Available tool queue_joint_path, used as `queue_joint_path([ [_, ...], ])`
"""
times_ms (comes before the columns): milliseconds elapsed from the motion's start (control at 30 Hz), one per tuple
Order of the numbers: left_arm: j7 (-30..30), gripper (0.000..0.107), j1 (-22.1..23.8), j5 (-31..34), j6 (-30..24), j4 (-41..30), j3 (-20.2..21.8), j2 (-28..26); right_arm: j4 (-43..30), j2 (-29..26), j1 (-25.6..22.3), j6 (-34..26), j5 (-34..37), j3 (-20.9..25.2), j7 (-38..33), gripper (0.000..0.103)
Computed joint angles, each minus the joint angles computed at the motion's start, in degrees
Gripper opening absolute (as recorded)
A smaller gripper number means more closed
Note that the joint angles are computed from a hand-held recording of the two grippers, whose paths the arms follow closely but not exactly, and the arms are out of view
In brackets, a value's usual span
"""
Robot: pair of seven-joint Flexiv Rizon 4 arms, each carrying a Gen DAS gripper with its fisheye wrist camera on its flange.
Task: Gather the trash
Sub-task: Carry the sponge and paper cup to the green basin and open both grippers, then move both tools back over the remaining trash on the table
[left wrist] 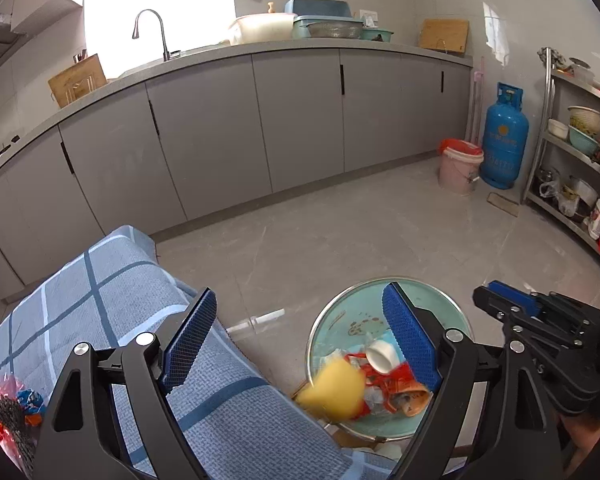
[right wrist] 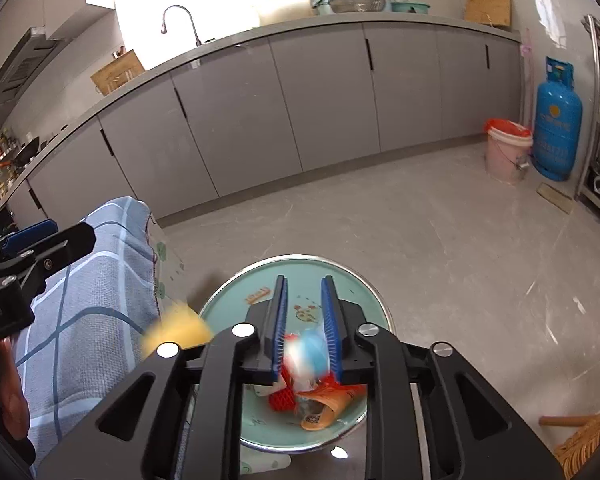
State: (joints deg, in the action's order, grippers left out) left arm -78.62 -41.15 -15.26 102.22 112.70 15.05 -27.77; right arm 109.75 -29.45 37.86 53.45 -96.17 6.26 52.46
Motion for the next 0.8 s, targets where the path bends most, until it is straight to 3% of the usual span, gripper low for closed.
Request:
queue_joint_path([
  [200,0.0,0.086,-0.1,0.4,0.1,0.8,0.5,0.2,-0.2,-0.5,0.4,-0.1,-0.8,0.2,2.4,0.045],
  [800,1.0,0.088,-1.0,-1.5,1.4,5.1,1.9,3.3,-2.6,-1.1,3.5,-1.4,1.0,0.1,-0.2,0.055],
])
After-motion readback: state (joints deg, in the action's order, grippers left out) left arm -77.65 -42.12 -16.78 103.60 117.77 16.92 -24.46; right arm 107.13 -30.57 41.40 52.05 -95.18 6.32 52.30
